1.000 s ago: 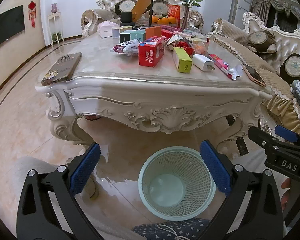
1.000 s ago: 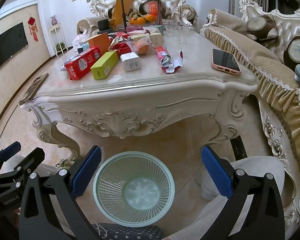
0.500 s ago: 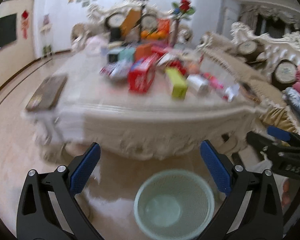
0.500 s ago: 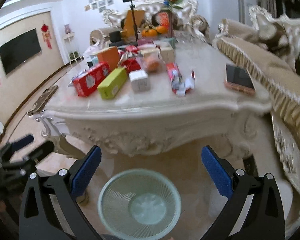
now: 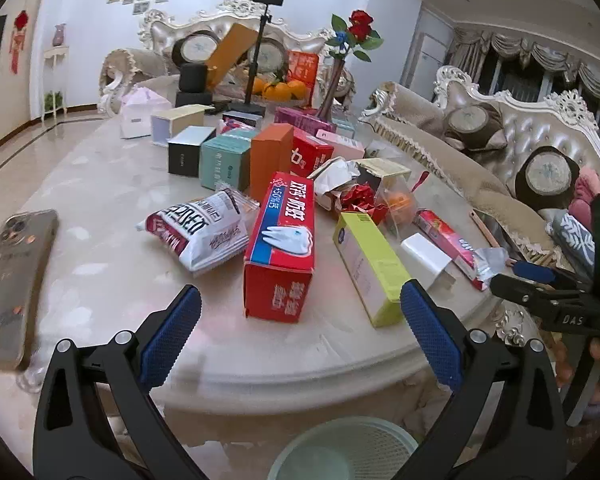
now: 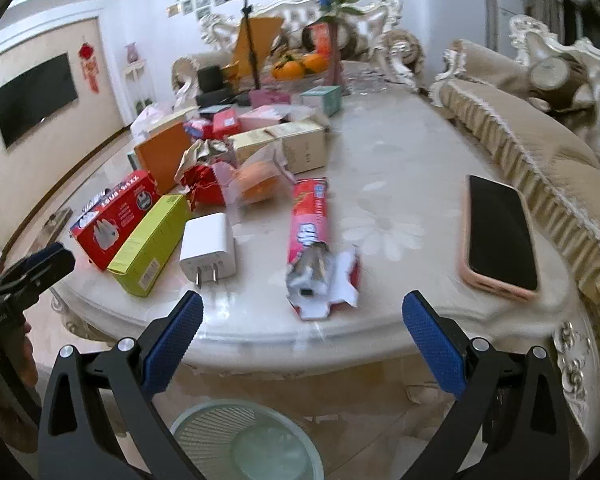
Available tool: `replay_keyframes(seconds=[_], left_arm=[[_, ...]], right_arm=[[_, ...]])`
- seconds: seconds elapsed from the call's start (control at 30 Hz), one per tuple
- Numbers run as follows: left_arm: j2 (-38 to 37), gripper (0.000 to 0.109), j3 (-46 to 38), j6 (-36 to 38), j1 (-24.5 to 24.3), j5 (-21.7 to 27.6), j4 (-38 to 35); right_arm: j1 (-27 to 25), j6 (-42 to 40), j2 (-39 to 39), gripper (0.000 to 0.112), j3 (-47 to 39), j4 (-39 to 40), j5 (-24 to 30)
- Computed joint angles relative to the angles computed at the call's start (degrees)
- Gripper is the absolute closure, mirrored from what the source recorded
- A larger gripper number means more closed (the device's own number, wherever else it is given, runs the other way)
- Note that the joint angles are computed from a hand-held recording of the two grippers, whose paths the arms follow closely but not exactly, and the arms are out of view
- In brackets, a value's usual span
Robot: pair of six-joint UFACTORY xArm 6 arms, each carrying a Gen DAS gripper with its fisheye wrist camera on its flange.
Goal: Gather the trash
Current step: 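Grasp the red toothpaste box with the left tool while the right tool grasps the red candy tube, then carry both items over the wastebasket and open both tools to drop them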
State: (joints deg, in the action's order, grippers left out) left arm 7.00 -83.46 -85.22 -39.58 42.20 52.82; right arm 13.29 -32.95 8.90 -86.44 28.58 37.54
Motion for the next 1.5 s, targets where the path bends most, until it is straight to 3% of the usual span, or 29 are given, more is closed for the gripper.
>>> replay_keyframes(seconds=[0.2,0.5,0.6,0.7,0.8,0.83,0.87,0.9,0.93,1.1,1.27,1.43,1.5], left_arm=[[2.7,0.012,-1.6,3.8,2.9,-5.0,-2.9],[7.1,0.012,-7.2,9.0,4.5,-3.6,-7.7],[8.2,0.013,-8.5,10.7,4.7,-3.3,-9.5],[7.7,0.031,-6.6,11.4,6.1,-8.8,-12.1],[8.1,0.039,-7.3,12.0,6.3,-8.9,-13.0],[8.1,0.053,-7.2,12.1,6.5,-9.7,-13.2],[8.0,0.068,-7.2,12.2,6.5,-9.9,-13.3],[8.4,0.07,-8.1,12.8,6.4,-8.7,-13.8],[9.0,0.071,-9.1,14.6,6.1,-7.0,-15.3],[9.2,0.073,-10.4,14.1,5.3,-4.0,-14.3],[7.0,0.073,-10.4,12.1,3.8,-3.9,-9.6],[1.5,0.073,-7.1,8.9,0.0,-4.0,-5.3],[-1.3,0.073,-4.2,7.4,-2.9,-3.3,-3.7]], right_arm=[[0.3,-0.7,3.9,0.016,-4.6,-0.7,2.5],[-1.6,-0.5,9.3,0.018,-11.9,-0.3,7.2],[-1.3,0.3,11.2,0.026,-14.4,-2.0,7.1],[-0.9,1.0,13.0,0.033,-16.9,-4.2,7.6],[-0.4,1.8,13.8,0.034,-17.7,-6.5,6.7],[-0.1,1.9,13.5,0.04,-16.9,-7.6,5.3],[-0.1,1.3,13.5,0.054,-16.9,-6.7,5.4],[-0.1,1.4,13.0,0.067,-16.3,-6.5,4.7],[-0.4,1.6,13.1,0.087,-16.6,-5.7,5.4],[-2.0,1.5,14.4,0.09,-20.1,-0.3,10.8],[-3.6,-1.5,10.6,0.09,-17.8,7.6,12.1],[-5.5,-8.9,0.7,0.09,-8.8,17.1,13.4],[-7.1,-12.4,-5.2,0.09,-2.4,20.6,16.3]])
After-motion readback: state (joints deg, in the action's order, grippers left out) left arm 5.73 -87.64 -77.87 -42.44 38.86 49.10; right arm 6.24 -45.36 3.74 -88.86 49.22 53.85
